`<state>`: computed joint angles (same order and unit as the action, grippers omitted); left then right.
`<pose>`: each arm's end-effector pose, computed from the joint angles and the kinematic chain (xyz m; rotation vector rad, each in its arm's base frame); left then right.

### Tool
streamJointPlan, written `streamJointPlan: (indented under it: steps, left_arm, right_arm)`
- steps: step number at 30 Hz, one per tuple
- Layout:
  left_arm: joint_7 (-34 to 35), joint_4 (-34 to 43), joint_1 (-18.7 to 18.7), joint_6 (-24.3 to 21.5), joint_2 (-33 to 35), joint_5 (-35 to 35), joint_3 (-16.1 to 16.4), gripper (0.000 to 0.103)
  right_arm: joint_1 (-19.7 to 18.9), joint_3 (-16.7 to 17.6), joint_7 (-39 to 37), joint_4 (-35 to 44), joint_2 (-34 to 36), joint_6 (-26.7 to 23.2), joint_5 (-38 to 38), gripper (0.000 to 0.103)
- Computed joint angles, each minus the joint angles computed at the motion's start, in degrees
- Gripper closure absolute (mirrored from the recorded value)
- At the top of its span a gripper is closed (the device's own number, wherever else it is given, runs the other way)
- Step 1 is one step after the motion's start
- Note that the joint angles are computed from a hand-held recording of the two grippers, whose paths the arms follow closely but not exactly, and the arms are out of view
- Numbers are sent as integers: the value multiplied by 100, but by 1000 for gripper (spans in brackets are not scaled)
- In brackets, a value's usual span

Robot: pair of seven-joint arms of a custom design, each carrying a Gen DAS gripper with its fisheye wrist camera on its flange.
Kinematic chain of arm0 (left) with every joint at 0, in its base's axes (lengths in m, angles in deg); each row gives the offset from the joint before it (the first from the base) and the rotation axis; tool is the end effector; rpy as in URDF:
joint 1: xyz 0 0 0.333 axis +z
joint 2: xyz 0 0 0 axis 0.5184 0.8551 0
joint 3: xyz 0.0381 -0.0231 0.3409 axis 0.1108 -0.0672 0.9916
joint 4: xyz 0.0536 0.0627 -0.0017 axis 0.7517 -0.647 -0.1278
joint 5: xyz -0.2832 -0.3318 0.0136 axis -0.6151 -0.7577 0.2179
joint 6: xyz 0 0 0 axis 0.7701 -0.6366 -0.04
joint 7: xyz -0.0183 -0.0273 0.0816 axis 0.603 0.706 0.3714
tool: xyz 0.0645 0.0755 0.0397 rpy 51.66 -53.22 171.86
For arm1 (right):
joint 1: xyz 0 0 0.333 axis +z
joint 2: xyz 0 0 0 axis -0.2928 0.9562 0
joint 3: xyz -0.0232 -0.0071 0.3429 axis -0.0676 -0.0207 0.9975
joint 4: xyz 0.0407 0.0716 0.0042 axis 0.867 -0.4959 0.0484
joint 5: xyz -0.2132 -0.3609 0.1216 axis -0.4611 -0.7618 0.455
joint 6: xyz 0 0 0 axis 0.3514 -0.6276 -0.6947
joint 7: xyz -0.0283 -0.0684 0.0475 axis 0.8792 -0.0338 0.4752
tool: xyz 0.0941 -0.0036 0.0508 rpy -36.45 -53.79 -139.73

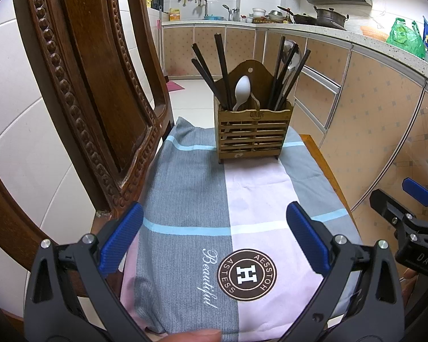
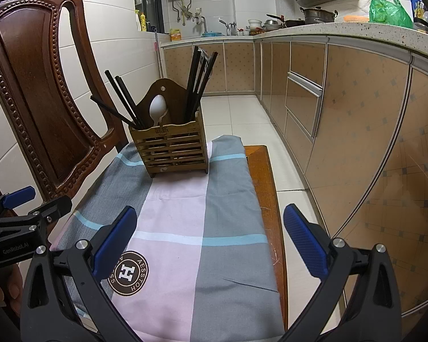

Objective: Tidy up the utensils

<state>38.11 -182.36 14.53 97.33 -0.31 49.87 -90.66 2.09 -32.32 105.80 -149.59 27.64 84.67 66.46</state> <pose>0.6148 -0.2850 0.5281 -2.0141 1.2194 -0.6021 0.6908 0.3549 0.5279 -1.9462 1.1310 -0.4506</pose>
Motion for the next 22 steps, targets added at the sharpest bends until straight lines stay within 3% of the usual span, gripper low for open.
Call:
streamJointPlan:
  steps: [22]
  left_arm:
    - [-101,-23,17,46,17,-47,8,4]
  right_arm:
    - [49,-35,52,-3,0,-38,-54,3]
